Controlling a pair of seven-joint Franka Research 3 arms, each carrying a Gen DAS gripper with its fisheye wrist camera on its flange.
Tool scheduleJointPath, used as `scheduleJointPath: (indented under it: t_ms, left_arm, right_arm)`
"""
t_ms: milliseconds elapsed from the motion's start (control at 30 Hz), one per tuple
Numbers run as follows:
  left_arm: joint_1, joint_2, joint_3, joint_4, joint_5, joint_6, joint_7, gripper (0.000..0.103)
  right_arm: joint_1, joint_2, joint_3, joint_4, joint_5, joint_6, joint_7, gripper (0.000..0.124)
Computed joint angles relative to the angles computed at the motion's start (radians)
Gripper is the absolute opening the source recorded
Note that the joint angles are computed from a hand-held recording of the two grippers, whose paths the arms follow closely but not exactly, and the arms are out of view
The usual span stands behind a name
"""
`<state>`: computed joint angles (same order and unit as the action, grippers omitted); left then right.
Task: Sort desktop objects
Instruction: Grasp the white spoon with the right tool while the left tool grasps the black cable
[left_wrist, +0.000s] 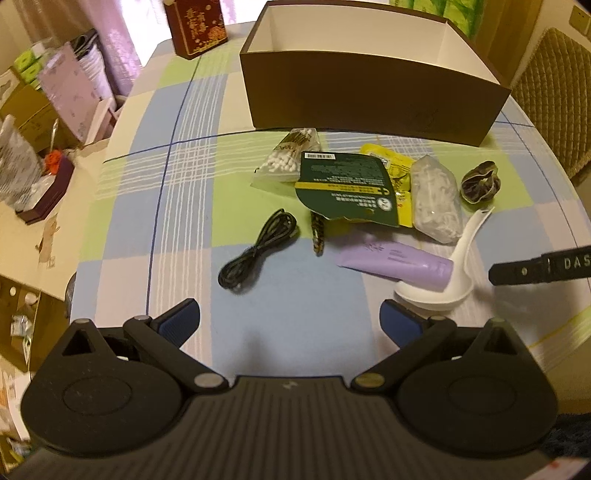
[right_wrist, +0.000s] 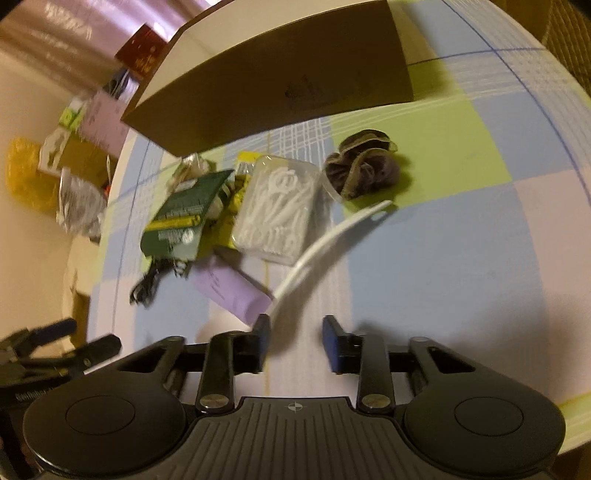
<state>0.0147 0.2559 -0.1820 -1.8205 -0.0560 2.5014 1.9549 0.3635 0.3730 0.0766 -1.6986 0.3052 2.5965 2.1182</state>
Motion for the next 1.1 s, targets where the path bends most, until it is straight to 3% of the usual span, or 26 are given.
scheduleJointPath:
  t_ms: [267,333,400,667,833,967,1100]
  left_arm:
    - [0.035,0.086,-0.014,0.106,-0.035,-0.059,0.100,0.102]
    - [0.041,0.100,-0.015,0.123,-0.040,-0.073,0.116,0.102]
    - [0.049,0.113,-0.019,0.138,-0.049,-0.086,0.136,0.102]
    - [0.064,0.150,-0.033,0.177,-0.078,-0.112,0.210,0.102]
    - [0.085,0.178,-0.057,0.190,-0.114,-0.078,0.321,0.102]
    - [0.101,0.233,-0.082,0.227,-0.127,-0.038,0.452,0.095]
    - [0.101,0.312,-0.093,0.319,-0.121,-0.087,0.528,0.073]
  right_arm:
    - [0.052,0.109,-0.036,0.129,-0.078,-0.052,0.148,0.015]
    - [0.060,0.118,-0.042,0.137,-0.092,-0.069,0.182,0.003]
    - [0.069,0.118,-0.049,0.136,-0.114,-0.087,0.211,0.000]
    - [0.112,0.039,-0.104,0.058,-0.288,-0.153,0.356,0.000]
    - [0.111,-0.044,-0.120,-0.048,-0.420,-0.150,0.460,0.001]
    - [0.102,-0.077,-0.118,-0.088,-0.546,-0.147,0.476,0.000]
    - [0.072,-0.108,-0.103,-0.152,-0.574,-0.071,0.467,0.000]
